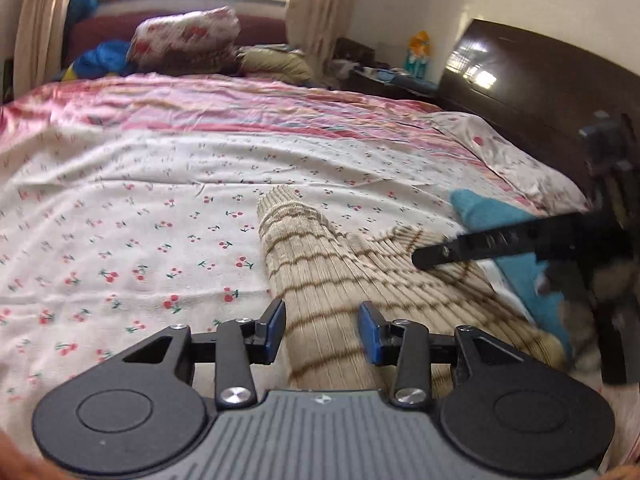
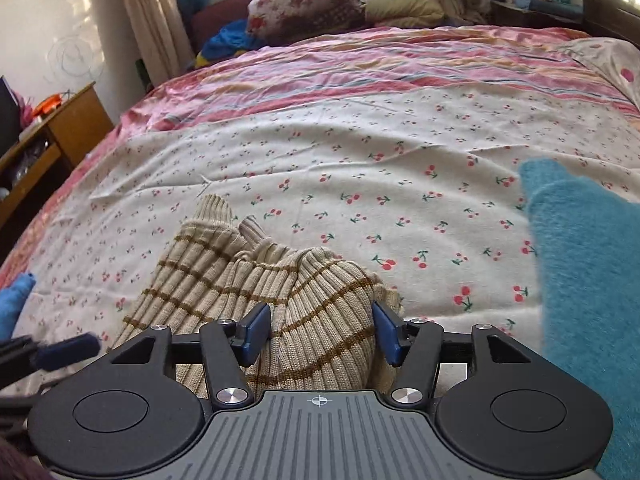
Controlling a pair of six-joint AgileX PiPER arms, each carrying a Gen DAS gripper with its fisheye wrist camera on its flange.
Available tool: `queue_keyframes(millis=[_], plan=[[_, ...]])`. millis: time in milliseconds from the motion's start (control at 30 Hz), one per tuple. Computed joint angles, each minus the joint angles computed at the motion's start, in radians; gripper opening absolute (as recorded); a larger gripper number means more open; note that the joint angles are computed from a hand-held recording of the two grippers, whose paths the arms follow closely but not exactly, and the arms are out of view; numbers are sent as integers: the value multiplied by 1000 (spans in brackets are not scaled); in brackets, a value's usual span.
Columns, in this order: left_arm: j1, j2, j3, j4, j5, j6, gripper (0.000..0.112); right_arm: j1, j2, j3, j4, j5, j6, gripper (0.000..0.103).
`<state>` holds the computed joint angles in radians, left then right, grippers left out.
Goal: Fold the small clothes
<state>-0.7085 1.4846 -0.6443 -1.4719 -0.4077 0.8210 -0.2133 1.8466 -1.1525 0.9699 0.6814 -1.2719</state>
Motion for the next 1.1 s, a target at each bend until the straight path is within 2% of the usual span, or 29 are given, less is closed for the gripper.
queue_keyframes(millis=[67, 133, 167, 233, 300, 400, 500, 600, 667, 800, 933, 1100], plan=[[22, 38, -30, 24, 16, -21, 45, 7, 10, -17, -20, 5, 1, 56], [28, 75, -59, 40, 28, -37, 45, 19, 21, -32, -44, -4, 6, 49], [31, 90, -71, 53, 35, -52, 45, 23, 24, -32, -50, -16, 14, 34], [21, 109, -91, 42, 29, -47, 45, 2, 29, -30, -15, 11, -2, 17], [4, 109, -100, 50, 7, -46, 45, -28, 7, -8, 42, 21, -57, 10], [-28, 88, -87, 154, -48, -115, 45, -127, -3, -5, 160, 102, -105, 9], [-51, 108, -107, 175, -101, -106, 47, -203, 41, -35, 222, 186, -84, 9], [-27, 180, -170, 26, -63, 43, 47, -154, 77, -38, 166, 138, -44, 9], [-26, 227, -199, -85, -67, 155, 47, -116, 89, -27, 151, 78, -34, 11], [-47, 210, -191, -98, -83, 172, 47, -122, 87, -48, 138, 82, 1, 14], [-59, 172, -182, -107, -86, 183, 47, -158, 49, -46, 137, 132, 8, 18], [-111, 131, -169, -134, -127, 211, 47, -188, -61, 61, 183, 120, -87, 18]])
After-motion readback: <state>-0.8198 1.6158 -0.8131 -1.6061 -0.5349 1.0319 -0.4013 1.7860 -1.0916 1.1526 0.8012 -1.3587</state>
